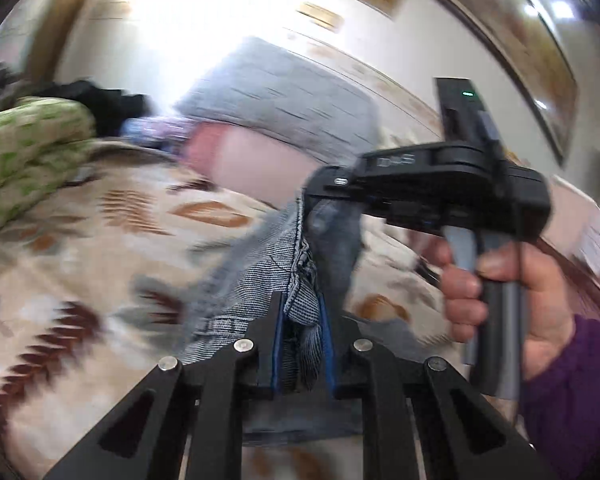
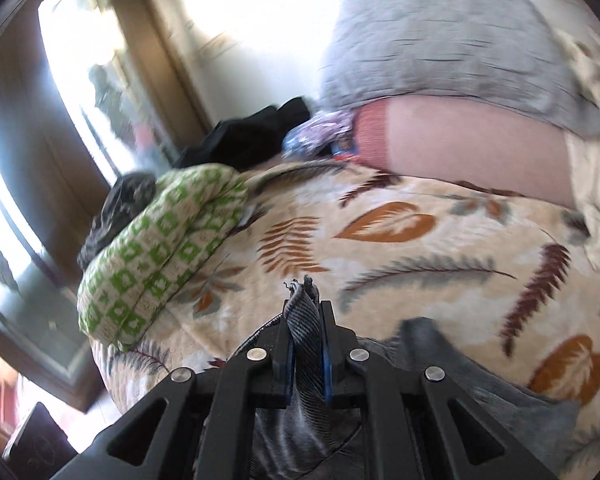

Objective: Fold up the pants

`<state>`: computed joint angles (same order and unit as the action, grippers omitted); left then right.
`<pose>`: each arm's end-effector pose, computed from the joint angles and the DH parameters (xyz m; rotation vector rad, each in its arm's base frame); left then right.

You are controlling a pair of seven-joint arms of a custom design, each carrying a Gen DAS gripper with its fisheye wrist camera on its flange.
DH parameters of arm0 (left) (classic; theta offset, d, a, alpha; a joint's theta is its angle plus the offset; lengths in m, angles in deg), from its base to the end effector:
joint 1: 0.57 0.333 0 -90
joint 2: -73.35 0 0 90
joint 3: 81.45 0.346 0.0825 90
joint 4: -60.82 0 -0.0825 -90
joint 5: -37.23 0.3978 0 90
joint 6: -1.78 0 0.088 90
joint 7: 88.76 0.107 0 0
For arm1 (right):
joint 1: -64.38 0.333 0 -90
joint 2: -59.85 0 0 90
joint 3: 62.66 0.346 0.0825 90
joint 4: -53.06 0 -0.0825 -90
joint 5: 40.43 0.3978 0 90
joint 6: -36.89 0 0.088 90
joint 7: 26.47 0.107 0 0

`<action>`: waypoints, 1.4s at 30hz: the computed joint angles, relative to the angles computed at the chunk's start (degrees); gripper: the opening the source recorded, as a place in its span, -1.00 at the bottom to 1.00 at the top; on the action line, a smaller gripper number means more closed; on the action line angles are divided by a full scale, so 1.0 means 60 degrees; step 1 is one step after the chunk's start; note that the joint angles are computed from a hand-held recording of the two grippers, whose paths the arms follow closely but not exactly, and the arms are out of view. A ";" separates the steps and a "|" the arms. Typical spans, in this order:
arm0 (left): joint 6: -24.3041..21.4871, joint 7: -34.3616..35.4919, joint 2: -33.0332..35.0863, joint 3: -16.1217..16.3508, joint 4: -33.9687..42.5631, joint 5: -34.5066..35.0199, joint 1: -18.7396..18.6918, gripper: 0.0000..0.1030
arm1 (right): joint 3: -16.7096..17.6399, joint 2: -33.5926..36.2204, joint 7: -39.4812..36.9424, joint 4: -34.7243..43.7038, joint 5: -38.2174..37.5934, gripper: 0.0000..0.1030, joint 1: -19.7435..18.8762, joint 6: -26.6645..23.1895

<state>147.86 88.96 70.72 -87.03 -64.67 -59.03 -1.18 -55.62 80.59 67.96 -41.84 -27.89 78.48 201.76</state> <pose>0.5586 -0.0478 0.4598 -1.4780 1.9923 -1.5954 0.6916 0.2390 0.5263 -1.6859 1.5586 -0.3702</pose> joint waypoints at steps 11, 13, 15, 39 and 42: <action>0.0952 -0.1057 0.1039 -0.1115 0.0655 0.2187 -0.1469 -0.71 | 0.2379 -0.1336 -0.5278 -0.2714 0.6813 -0.80 -0.3447 0.1645; 0.1173 -0.1256 0.1281 -0.1288 0.0791 0.2553 -0.1653 -0.72 | 0.2709 -0.1327 -0.6635 -0.2768 0.8456 -0.80 -0.3947 0.1632; 0.1414 -0.1159 0.1424 -0.1465 0.0854 0.2753 -0.1815 -0.75 | 0.3010 -0.1327 -0.8414 -0.2788 1.0538 -0.79 -0.4484 0.1515; 0.0835 -0.0086 0.0354 -0.1362 0.0481 0.3572 -0.1932 -0.14 | -0.0428 -0.1609 -0.5946 -0.3952 0.9631 -0.54 -0.2525 0.1259; 0.0985 -0.0182 0.0360 -0.1053 0.0731 0.3361 -0.1804 -0.05 | -0.0128 -0.2062 -0.7172 -0.4201 1.0801 -0.53 -0.2439 0.2547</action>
<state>153.77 87.86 72.88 -93.35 -60.29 -38.87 -12.00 -56.39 68.21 24.92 -67.05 36.92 63.85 217.04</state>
